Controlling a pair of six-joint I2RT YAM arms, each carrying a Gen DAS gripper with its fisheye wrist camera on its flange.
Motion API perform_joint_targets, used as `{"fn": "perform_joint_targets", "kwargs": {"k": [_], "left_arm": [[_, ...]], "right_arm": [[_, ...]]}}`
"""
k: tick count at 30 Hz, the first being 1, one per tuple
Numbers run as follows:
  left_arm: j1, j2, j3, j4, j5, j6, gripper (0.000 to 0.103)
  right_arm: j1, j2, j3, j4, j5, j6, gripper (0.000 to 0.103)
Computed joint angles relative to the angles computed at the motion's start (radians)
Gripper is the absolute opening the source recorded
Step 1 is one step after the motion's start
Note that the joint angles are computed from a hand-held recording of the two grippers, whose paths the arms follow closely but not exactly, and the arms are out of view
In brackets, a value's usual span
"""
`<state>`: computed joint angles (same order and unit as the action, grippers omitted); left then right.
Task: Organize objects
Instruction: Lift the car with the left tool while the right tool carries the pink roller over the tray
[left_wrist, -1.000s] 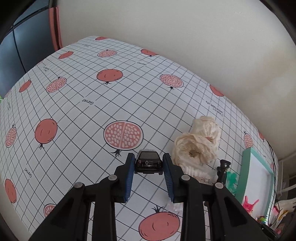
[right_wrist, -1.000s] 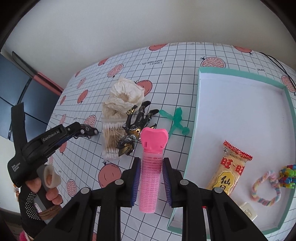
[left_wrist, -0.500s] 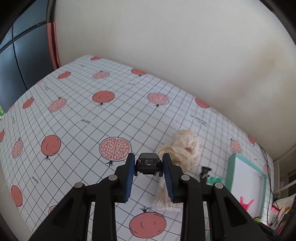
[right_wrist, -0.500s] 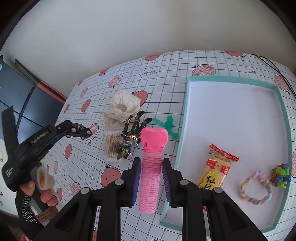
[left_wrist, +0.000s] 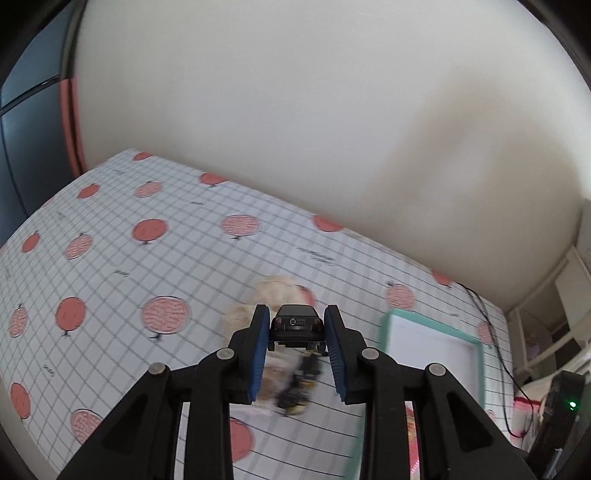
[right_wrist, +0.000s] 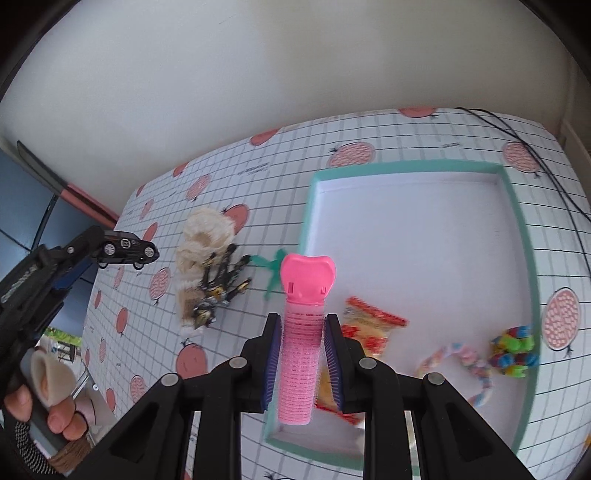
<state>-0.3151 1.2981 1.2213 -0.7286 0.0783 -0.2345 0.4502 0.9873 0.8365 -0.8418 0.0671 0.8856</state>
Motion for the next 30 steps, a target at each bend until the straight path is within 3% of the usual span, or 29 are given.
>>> {"fn": "perform_joint_targets", "kwargs": {"k": [7,16,30], "left_arm": [[-0.172,0.003,0.002,0.015,-0.036,-0.063,0.031],[-0.368,0.052,-0.006,0.038,-0.107,-0.094,0.032],[-0.499,0.221,-0.004,0.065,-0.184,-0.091,0.032]], "right_arm": [[-0.170,-0.148,-0.066,-0.089,-0.030,-0.067,0.025],[-0.375,-0.231,-0.105,-0.159,-0.068,-0.170,0.025],[-0.376,-0.208,-0.133,-0.125,-0.023,-0.146,0.026]]}}
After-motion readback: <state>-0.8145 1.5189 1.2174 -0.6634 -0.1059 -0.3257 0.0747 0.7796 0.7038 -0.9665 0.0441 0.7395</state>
